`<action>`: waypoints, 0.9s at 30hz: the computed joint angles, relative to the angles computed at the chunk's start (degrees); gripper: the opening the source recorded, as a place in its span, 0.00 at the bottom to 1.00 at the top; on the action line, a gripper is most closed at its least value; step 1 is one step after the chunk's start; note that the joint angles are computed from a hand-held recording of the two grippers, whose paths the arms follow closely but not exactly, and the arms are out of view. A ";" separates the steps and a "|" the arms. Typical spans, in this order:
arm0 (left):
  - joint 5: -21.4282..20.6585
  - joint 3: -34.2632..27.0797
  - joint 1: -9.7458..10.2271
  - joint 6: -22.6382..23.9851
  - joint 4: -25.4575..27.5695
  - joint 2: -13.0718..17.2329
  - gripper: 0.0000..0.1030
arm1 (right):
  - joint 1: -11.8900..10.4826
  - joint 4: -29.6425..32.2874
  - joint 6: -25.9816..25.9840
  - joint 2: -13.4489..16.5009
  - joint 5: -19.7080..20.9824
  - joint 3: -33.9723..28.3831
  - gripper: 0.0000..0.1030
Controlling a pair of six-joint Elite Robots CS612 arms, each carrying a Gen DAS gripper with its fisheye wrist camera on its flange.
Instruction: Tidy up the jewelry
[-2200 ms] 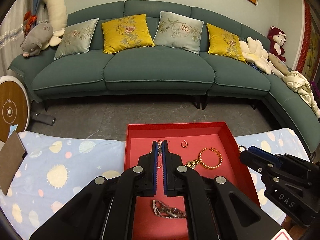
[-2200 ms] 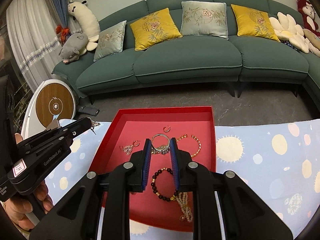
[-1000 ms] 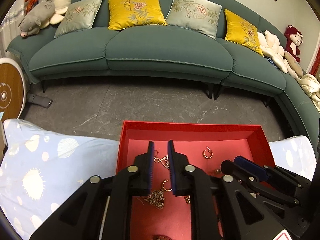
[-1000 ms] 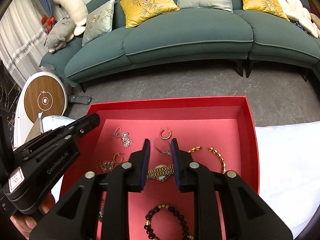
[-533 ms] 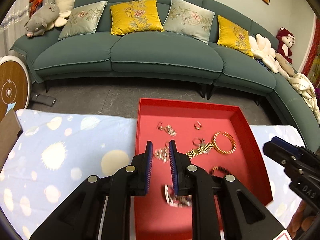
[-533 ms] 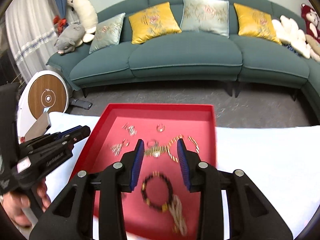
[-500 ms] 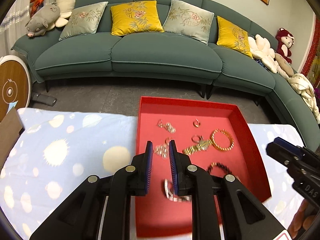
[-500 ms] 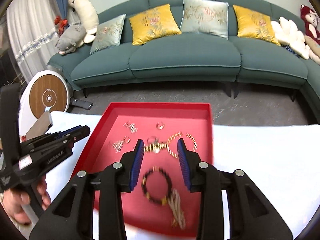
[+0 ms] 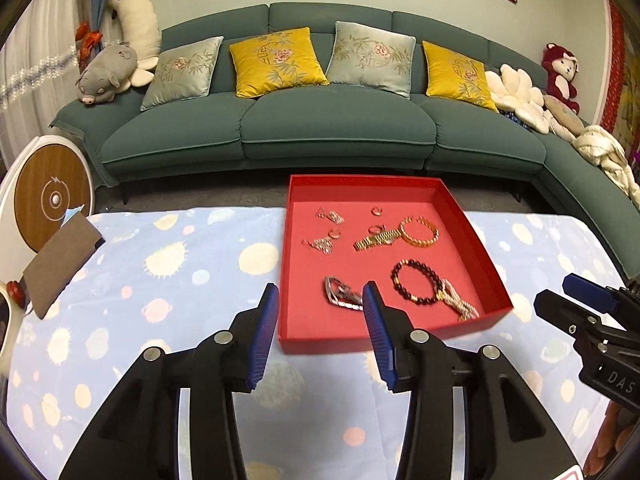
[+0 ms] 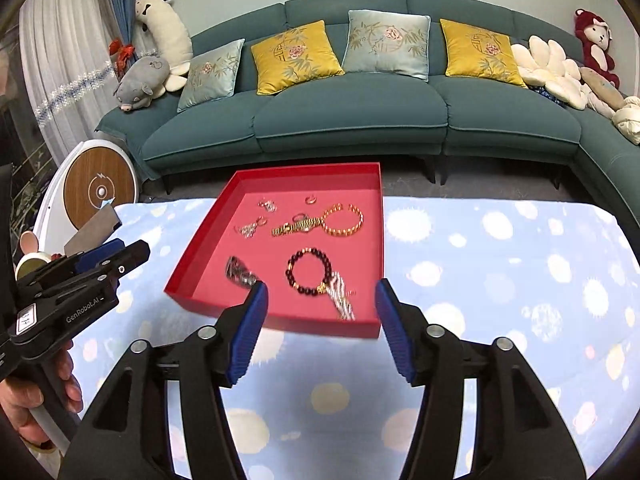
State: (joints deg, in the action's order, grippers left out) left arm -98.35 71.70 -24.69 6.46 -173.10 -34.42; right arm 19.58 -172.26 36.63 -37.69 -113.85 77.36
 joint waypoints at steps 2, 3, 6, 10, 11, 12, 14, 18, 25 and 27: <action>-0.49 0.96 0.03 -0.73 -0.16 -0.31 0.41 | 0.28 0.21 0.82 -0.16 -0.49 0.60 0.59; -0.29 1.54 0.00 -0.94 -0.26 -0.53 0.41 | 0.48 0.18 1.33 -0.21 -0.68 1.00 0.61; -0.06 2.39 -0.12 -0.52 0.62 -0.74 0.41 | 0.78 0.68 2.63 -0.10 -0.61 1.33 0.67; 1.36 2.84 -0.38 -0.79 0.77 -0.53 0.41 | 0.86 1.50 2.02 0.41 -0.68 0.75 0.67; 1.37 2.73 -0.36 -1.18 1.08 -0.41 0.41 | 0.97 1.75 1.76 0.55 -1.21 0.57 0.67; 1.48 2.58 -0.36 -1.47 1.42 -0.29 0.41 | 1.08 2.04 1.51 0.64 -1.61 0.52 0.67; 2.09 2.67 -0.47 -1.48 1.57 -0.22 0.41 | 1.13 2.63 1.43 0.85 -1.26 0.20 0.67; 3.00 2.54 -0.53 -1.57 2.21 -0.14 0.41 | 1.12 3.95 2.03 1.07 -0.90 0.01 0.67; 3.01 2.31 -0.48 -3.13 3.83 -0.15 0.41 | 1.20 4.41 1.85 1.34 -0.09 -0.18 0.71; 3.14 2.42 -0.54 -3.38 3.37 -0.09 0.41 | 1.21 4.69 1.94 1.40 -0.14 -0.23 0.74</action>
